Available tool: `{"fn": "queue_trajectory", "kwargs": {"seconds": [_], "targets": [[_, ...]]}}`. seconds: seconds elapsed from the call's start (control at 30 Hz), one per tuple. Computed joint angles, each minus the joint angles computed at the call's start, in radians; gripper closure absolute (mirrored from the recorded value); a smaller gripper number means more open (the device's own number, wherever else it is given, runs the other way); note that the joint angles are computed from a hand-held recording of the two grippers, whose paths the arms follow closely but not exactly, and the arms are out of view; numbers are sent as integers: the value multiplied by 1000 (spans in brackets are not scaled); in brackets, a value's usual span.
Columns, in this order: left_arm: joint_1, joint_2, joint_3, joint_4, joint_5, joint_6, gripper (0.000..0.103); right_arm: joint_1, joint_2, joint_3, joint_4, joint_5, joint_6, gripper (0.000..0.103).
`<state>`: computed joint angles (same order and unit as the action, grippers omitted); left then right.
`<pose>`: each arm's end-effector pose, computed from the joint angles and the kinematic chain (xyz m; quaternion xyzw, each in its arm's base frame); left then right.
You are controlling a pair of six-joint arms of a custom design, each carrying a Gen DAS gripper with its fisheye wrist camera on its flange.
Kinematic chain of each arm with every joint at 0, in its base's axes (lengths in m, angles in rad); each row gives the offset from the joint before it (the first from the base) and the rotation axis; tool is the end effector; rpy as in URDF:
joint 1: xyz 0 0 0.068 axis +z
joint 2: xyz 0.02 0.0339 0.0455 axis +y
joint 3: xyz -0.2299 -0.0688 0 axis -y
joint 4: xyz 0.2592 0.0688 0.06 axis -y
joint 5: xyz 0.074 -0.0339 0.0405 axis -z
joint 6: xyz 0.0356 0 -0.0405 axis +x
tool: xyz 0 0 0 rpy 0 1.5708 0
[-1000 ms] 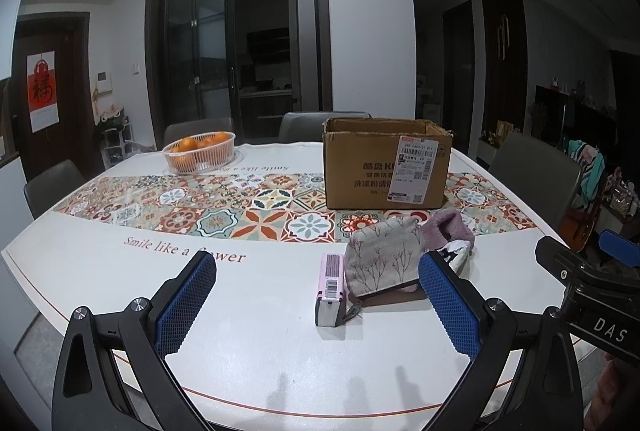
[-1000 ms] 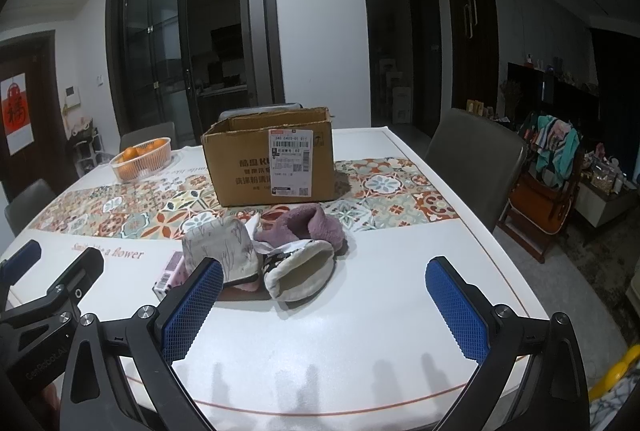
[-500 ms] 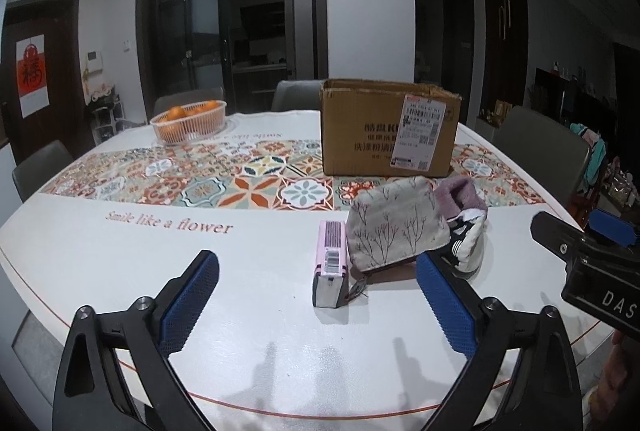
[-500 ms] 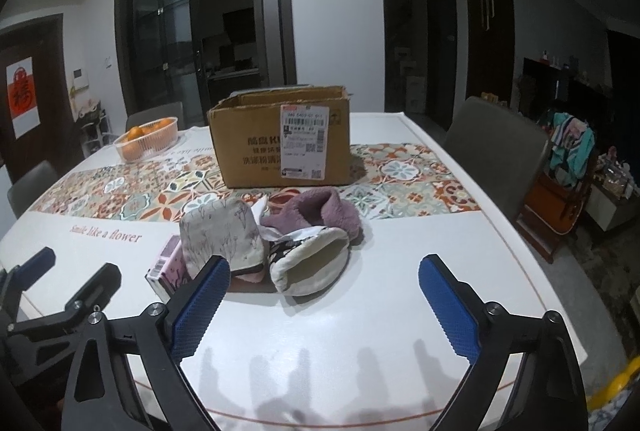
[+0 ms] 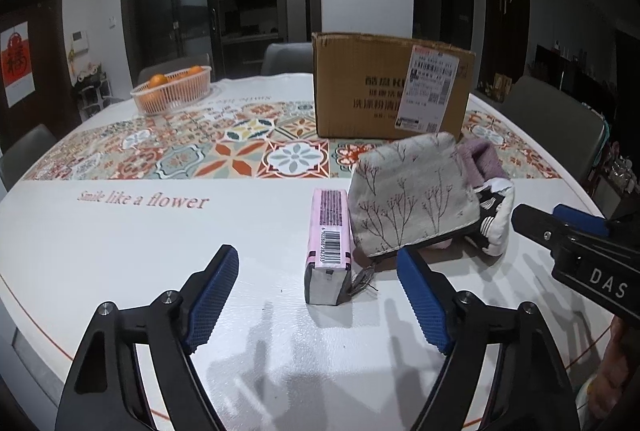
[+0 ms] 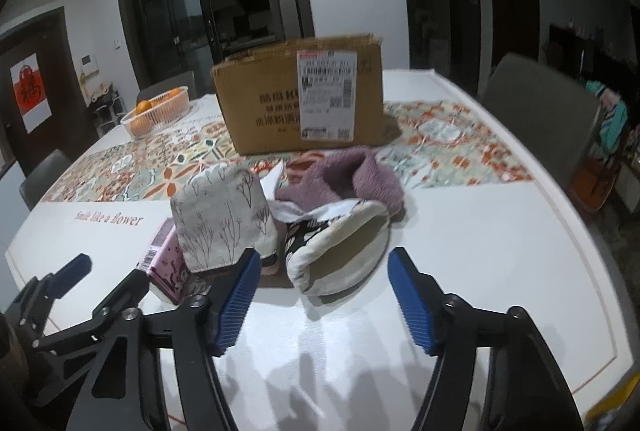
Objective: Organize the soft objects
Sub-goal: 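Grasp the pink carton with the left gripper while the right gripper grasps the white fuzzy item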
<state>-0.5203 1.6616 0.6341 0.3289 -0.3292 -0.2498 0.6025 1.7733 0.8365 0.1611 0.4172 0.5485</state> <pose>0.2735 -0.1435 0.0823 0.0520 0.8953 -0.0189 0.4420 0.2918 0.1832 0.0908 0.0558 0.9039 0.0460 0.4217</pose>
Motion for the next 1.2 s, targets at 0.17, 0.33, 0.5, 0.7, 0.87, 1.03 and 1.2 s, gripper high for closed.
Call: {"fn": "queue_trajectory", "kwargs": {"seconds": [0.17,0.33,0.5,0.7,0.87,1.03,1.2], "targets": [[19,74,59,-19,33,12,32,-33,72,56,-14,-84,7,54],[35,125,109,-52,61,14,43,-43,126,99,-26,-123,-2,62],[58,158,145,-72,92,20,57,-48,165,144,-40,-133,-17,69],[75,169,159,-84,122,21,75,-54,192,186,-65,-143,-38,82],[77,138,143,-83,126,14,76,-40,165,178,-68,-115,-52,87],[68,68,107,-80,123,13,76,-22,90,136,-64,-85,-59,88],[48,-21,73,-81,109,15,77,-6,-1,85,-59,-49,-59,88]]}}
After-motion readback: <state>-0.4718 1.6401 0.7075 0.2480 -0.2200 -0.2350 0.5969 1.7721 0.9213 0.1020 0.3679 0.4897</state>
